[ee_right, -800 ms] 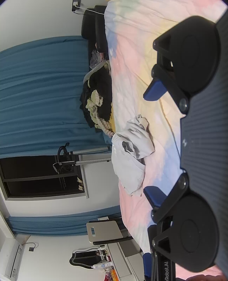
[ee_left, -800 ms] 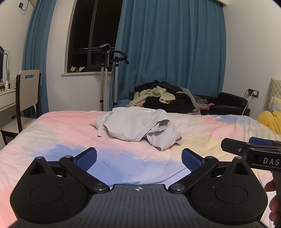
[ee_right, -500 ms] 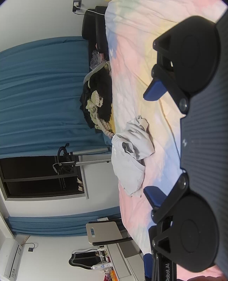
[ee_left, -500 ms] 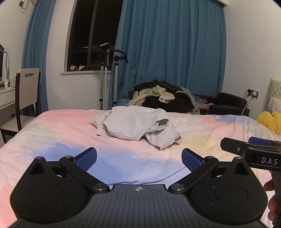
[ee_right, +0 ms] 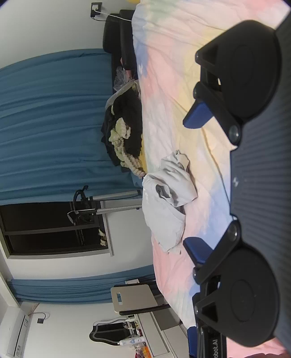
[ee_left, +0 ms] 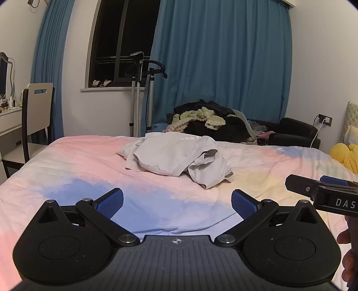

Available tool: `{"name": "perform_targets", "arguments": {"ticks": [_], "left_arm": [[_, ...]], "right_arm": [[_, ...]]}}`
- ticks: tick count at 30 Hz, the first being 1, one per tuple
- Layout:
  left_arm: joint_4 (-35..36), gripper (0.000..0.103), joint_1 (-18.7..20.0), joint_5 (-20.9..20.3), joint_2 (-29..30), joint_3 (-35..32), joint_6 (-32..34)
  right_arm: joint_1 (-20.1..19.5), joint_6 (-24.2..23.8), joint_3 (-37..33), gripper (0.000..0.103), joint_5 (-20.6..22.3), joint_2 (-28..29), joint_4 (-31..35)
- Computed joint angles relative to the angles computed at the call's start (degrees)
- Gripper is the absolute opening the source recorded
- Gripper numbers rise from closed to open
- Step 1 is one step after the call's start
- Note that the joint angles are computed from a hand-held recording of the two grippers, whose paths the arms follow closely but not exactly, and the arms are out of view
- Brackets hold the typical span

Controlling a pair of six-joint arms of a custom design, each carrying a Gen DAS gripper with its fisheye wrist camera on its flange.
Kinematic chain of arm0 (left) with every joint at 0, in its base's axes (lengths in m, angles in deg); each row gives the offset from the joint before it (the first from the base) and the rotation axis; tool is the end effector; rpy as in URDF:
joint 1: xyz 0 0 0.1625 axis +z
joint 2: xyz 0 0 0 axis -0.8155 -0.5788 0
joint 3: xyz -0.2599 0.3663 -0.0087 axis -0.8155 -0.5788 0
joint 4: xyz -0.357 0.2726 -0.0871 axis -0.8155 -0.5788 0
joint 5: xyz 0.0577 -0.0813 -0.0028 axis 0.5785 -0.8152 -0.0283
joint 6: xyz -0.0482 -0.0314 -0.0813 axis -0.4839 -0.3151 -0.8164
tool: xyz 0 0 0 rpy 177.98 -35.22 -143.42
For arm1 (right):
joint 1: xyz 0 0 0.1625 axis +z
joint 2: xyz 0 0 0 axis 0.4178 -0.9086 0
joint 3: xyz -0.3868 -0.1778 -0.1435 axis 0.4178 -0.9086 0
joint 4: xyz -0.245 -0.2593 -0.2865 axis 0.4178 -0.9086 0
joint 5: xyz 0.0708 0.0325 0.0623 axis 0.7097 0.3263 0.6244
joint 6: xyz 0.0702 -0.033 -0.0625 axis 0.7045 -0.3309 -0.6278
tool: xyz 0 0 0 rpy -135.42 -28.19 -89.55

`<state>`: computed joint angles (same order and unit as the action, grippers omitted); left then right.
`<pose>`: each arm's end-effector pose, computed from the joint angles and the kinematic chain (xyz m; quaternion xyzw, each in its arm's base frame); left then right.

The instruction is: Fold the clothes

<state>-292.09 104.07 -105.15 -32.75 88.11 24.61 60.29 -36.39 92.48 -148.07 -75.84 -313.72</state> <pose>-0.2877 -0.6387 0.0404 0.3028 0.7813 -0.4954 0.2290 0.0727 -0.6043 0.2488 0.1896 -0.7509 0.5785 0.2559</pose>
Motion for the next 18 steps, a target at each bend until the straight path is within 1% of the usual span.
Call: {"name": "perform_targets", "arguments": {"ticks": [3, 6, 13, 18], "left_arm": [[-0.6, 0.103, -0.6, 0.2, 1.0, 0.2, -0.2], [-0.4, 0.103, -0.9, 0.6, 1.7, 0.2, -0.5], [-1.1, 0.103, -1.8, 3.3, 3.6, -0.1, 0.1], [-0.2, 0.103, -1.9, 4.1, 4.3, -1.2, 0.6]], "right_arm": [[-0.1, 0.4, -0.5, 0.103, -0.6, 0.3, 0.0], [-0.4, 2.3, -0.7, 0.103, -0.4, 0.1, -0.4], [-1.5, 5.9, -0.6, 0.103, 0.2, -0.7, -0.3], [-2.1, 5.2, -0.5, 0.103, 0.6, -0.7, 0.0]]}}
